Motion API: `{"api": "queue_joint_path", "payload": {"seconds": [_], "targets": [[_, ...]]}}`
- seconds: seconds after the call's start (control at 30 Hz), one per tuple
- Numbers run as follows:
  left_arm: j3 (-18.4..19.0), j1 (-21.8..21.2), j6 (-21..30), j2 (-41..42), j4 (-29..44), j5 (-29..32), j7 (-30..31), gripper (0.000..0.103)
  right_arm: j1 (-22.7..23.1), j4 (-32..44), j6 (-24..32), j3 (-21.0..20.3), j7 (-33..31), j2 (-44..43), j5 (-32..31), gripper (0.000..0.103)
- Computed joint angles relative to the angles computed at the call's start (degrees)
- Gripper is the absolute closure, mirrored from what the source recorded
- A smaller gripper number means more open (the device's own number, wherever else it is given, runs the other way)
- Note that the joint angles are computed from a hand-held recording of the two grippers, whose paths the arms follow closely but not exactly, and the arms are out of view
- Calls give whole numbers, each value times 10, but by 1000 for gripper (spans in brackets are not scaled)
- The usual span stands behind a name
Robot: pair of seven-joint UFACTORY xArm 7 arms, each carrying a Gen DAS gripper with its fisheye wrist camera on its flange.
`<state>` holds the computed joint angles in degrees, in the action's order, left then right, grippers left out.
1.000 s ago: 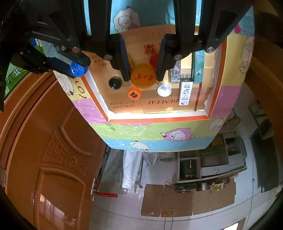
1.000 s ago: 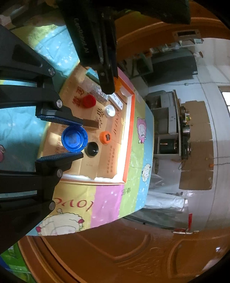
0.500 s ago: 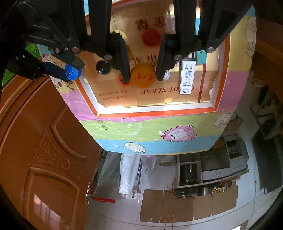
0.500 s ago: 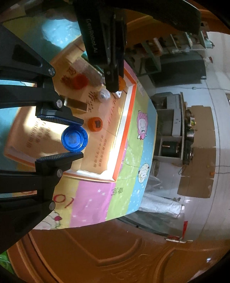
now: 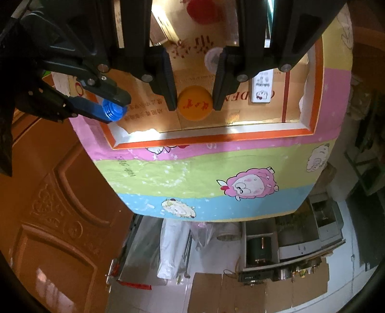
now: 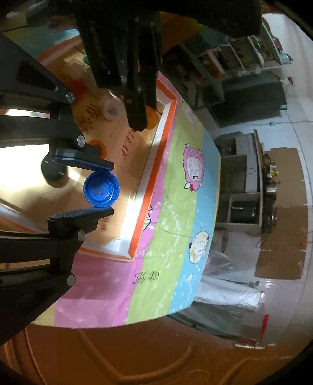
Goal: Organize rigid objects
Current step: 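Carry the yellow cap with the left tool while the right tool carries the blue cap into the tray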
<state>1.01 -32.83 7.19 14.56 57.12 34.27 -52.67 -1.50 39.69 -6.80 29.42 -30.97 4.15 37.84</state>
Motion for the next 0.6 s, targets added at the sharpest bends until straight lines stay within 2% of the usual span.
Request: {"api": "queue_joint_path", "payload": {"seconds": [0.1,0.13,0.17,0.2,0.3,0.43,0.53,0.6], "targets": [[-33,30,15,21,19,-54,52,72,42,20,16,-62,44,23,-63,72],[-42,38,19,28,25,-74,69,72,69,25,19,-96,69,30,-95,72],[-46,41,24,34,32,-88,83,72,85,28,21,-116,87,34,-116,72],[-46,40,28,39,38,-99,92,72,84,31,23,-118,93,38,-126,72],[-38,32,41,56,56,-116,107,72,128,41,32,-172,139,50,-183,72],[-33,26,56,70,70,-132,121,72,124,55,48,-177,167,64,-222,72],[-33,25,65,80,79,-142,131,72,96,64,62,-152,170,70,-233,72],[-33,24,70,86,84,-148,136,72,115,67,69,-175,193,71,-260,72]]}}
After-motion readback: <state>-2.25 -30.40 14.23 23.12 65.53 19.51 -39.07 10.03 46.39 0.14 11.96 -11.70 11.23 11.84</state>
